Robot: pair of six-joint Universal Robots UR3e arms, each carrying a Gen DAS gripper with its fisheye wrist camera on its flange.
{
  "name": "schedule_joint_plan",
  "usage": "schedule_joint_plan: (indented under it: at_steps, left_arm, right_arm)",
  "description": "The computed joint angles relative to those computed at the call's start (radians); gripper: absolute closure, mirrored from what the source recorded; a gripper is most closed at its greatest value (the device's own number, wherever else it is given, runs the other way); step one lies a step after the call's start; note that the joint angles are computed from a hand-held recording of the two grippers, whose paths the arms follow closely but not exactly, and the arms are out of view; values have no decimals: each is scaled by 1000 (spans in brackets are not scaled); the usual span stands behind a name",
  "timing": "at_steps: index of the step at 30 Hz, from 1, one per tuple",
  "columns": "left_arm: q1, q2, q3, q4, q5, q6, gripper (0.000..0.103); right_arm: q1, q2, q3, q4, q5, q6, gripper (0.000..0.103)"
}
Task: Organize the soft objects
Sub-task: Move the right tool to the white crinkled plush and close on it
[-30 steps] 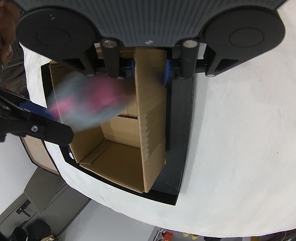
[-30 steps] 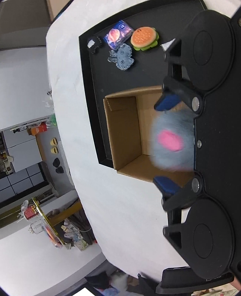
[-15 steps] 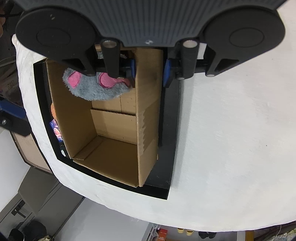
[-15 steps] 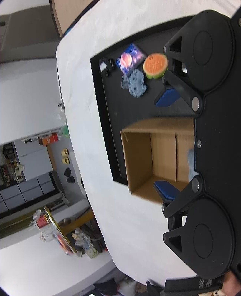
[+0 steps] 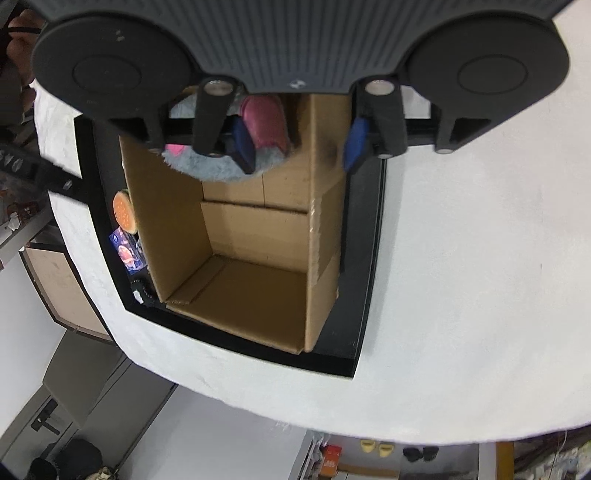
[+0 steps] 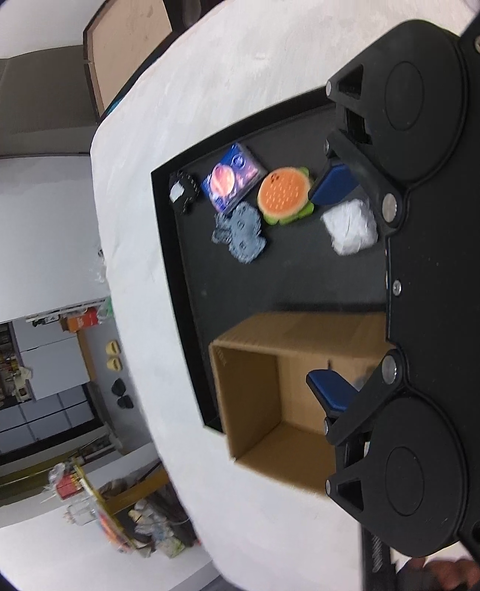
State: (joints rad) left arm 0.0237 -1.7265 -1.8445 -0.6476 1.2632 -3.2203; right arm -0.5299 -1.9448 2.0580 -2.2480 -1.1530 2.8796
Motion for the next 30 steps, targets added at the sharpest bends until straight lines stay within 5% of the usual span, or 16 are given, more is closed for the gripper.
schedule_joint_plan:
  at_steps: [4, 24, 30]
  left_arm:
    - [-28, -21, 13, 46, 35, -44, 34]
    - [-108, -164, 189, -28, 142, -128, 28]
    - [-125, -207, 235, -43, 161, -138, 28]
  right_arm:
    - [-13, 26, 21, -17, -29, -22, 5]
    - [-46, 187, 94, -135, -19, -82, 6]
    - [-42, 220, 70, -102, 10, -135, 34]
